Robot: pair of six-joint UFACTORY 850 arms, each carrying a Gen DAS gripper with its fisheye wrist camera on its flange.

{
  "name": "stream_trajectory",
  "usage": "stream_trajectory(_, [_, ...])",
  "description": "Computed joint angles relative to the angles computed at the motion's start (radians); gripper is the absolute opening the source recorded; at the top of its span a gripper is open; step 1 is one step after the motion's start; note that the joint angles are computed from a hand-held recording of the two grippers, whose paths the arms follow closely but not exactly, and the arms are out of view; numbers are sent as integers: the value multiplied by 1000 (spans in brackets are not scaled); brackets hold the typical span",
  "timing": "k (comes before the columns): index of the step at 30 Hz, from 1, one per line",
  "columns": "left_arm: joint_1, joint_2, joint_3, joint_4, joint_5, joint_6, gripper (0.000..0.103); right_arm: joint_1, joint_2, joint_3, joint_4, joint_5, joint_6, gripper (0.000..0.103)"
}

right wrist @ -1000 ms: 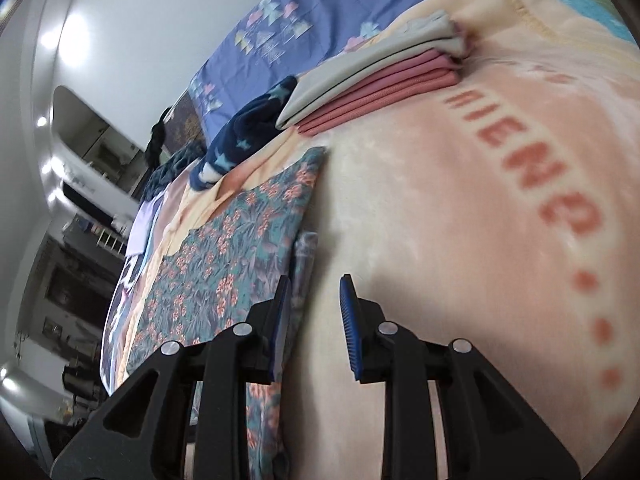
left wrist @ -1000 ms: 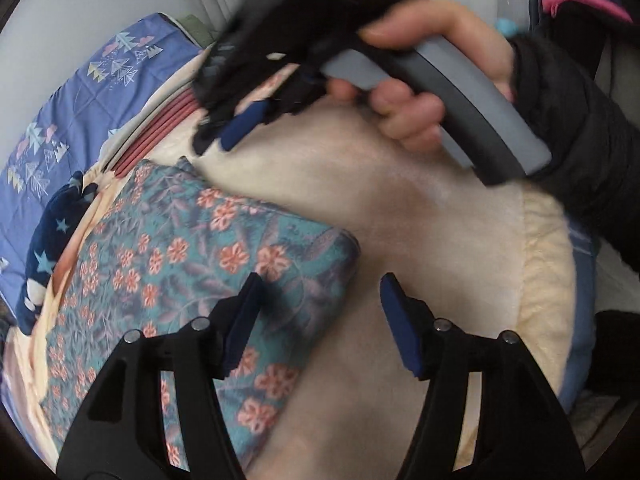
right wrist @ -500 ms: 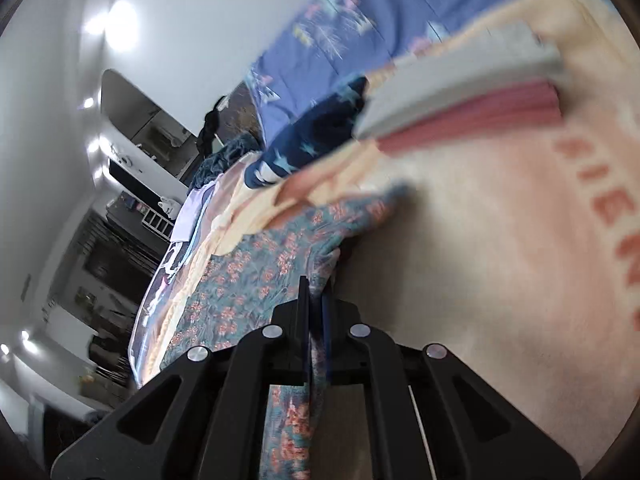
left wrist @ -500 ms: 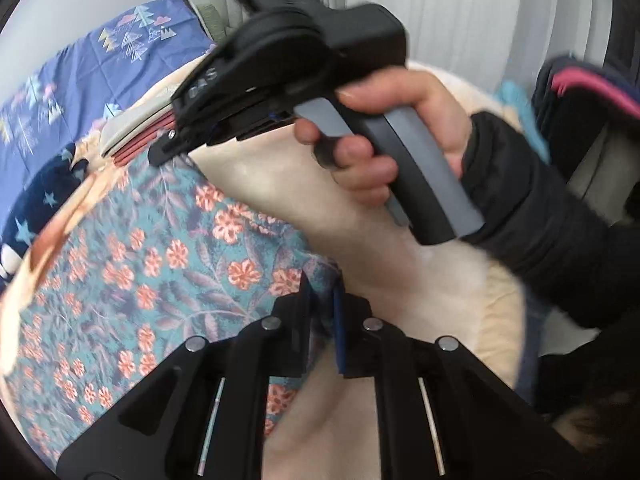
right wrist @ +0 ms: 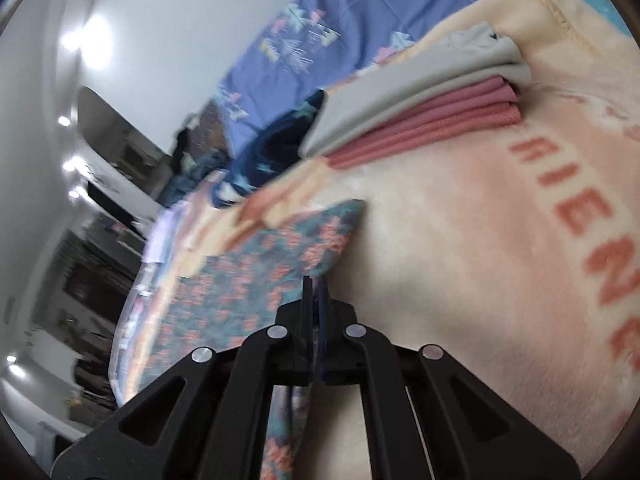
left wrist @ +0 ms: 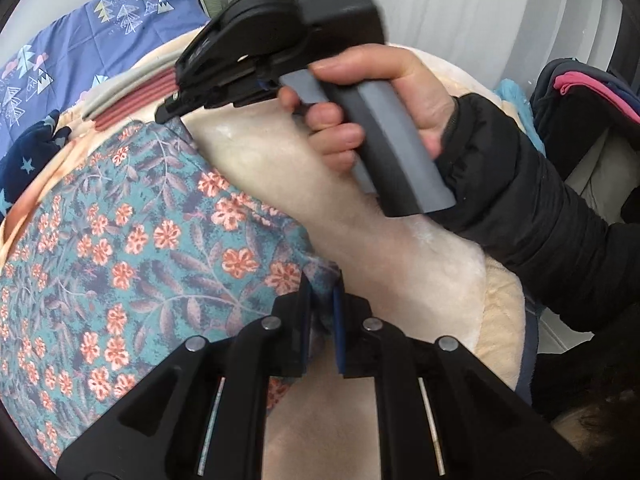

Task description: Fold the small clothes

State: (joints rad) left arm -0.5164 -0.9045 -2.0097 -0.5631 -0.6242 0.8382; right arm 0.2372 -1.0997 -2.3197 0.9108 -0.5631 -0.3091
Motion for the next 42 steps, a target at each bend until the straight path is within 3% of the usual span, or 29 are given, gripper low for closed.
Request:
stream_trajectory(2, [-6,4,15,3,15,8,9,7,14,35,-84,67,91,0])
stream_trajectory(3, [-8,6,20,7,23,11,9,1,11,30,-63,58,90,0])
stream_trajectory(6, [-2,5,19,-21,15,26,9,-11,95,160,165,84,-134,0])
stream_trajectory(8, [2,-3,6,-28,5,26,10,-16,115,184,242,29,-233,4])
stream_trajectory(10, [1,-9,-1,-23,6,24,10,-3,141,207,157,23,-224,35])
stream_trajectory(11, [4,-9,1,-29,6,33,11,12,126,176,53,13,-166,63])
stream_trajectory(12, [5,-14,-6,-32,2,34,11,26,82,108,-52,-30,-99,65])
stream_trajectory(13, [7,-20,-13,-39,-3,35,11,44,53,61,-157,-31,-7,57])
stream_trajectory(14, [8,-22,-16,-50,-6,43,11,53,24,19,-234,-38,64,11])
stream_trajectory(15, [9,-23,-15,-59,-6,51,11,57,12,-9,-270,-46,118,5])
stream_trajectory(17, [13,-15,0,-90,3,79,11,62,26,-4,-311,-1,166,5])
stream_trajectory(20, [29,-49,-36,-138,-55,106,11,81,-11,-50,-592,17,358,5])
stream_trajectory(21, [36,-62,-50,-150,-72,106,11,83,-23,-56,-643,13,410,0])
stream_trajectory(24, [48,-52,-32,-203,-77,140,15,88,28,21,-710,66,495,0])
stream_trajectory(28, [68,28,81,-317,-57,259,39,128,191,254,-1116,152,796,5])
stream_trajectory(29, [75,59,127,-353,-30,300,53,141,229,306,-1221,167,871,5])
stream_trajectory(30, [82,96,184,-393,15,350,58,153,256,351,-1325,186,961,6])
stream_trajectory(35, [173,250,405,-604,166,521,61,222,355,462,-1774,185,1289,14])
stream_trajectory(40, [291,403,614,-899,337,713,63,285,347,423,-1888,177,1304,20])
stream_trajectory(42, [341,477,708,-1108,417,890,65,313,323,376,-1855,175,1238,20])
